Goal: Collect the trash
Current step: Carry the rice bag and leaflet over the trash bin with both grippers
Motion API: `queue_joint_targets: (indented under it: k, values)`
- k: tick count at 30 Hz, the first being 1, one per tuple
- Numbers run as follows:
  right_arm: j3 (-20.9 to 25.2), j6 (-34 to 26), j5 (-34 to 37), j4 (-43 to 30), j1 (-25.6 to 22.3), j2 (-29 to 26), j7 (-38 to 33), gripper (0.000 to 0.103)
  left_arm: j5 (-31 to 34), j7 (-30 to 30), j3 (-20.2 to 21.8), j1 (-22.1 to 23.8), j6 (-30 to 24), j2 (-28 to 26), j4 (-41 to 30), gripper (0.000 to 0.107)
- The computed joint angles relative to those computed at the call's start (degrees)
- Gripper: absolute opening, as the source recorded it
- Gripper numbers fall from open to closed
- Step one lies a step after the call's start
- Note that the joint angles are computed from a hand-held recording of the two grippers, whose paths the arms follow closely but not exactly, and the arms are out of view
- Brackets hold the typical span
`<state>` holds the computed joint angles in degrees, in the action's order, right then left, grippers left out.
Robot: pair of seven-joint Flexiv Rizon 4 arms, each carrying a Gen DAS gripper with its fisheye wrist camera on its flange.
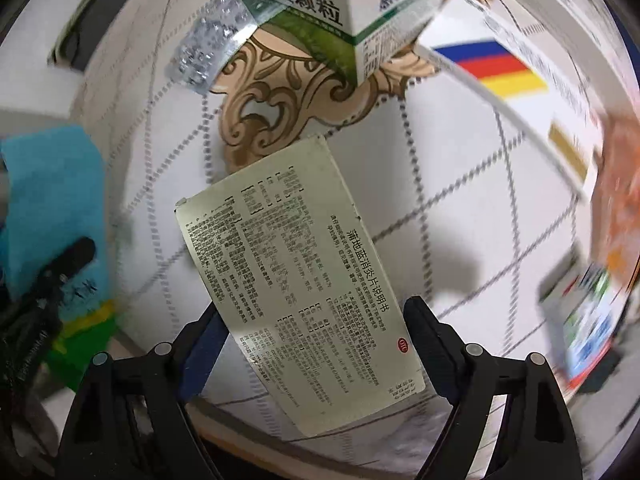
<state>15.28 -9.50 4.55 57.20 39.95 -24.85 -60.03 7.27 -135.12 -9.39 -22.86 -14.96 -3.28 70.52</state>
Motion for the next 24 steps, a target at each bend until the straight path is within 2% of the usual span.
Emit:
queue_joint_targets:
  k: [3, 7, 12, 16, 18, 21, 24]
  values:
    - [0.40, 4.84, 1.68, 4.14, -0.37, 3.10, 4.28, 0.087, 1.70, -0.12, -1.21, -0.70, -4.35, 0.43, -4.01, 0.011]
    - [1.28, 10.41, 1.57, 9.94, -0.02, 7.82, 10.95, 0.087, 3.02, -0.34, -1.87, -1.99, -4.95, 2.85, -3.47, 0.011]
    - [3.26, 14.90, -0.27, 16.43, 0.31, 14.45, 19.56, 0.087, 3.74, -1.21, -3.15, -3.55, 1.06, 5.00, 1.09, 0.010]
    - [4.02, 13.86, -3.93, 14.47, 3.31, 17.16, 28.79, 0.086, 2.46, 1.30, -3.40, -4.19, 7.25, 11.62, 8.69, 0.010]
    - [5.40, 14.99, -4.01, 18.65, 3.62, 22.18, 34.31, 0.086, 1.19, 2.71, -3.70, -3.88, 9.38, 14.80, 12.21, 0.010]
    - [8.83, 17.73, -5.54, 23.55, 5.25, 26.79, 44.59, 0.086, -1.49, 5.08, -3.52, -3.90, 12.38, 20.25, 18.16, 0.010]
    - [12.38, 18.67, -5.41, 27.73, 6.72, 31.64, 54.93, 0.086, -5.40, 5.03, -4.05, -4.06, 12.79, 24.50, 22.79, 0.010]
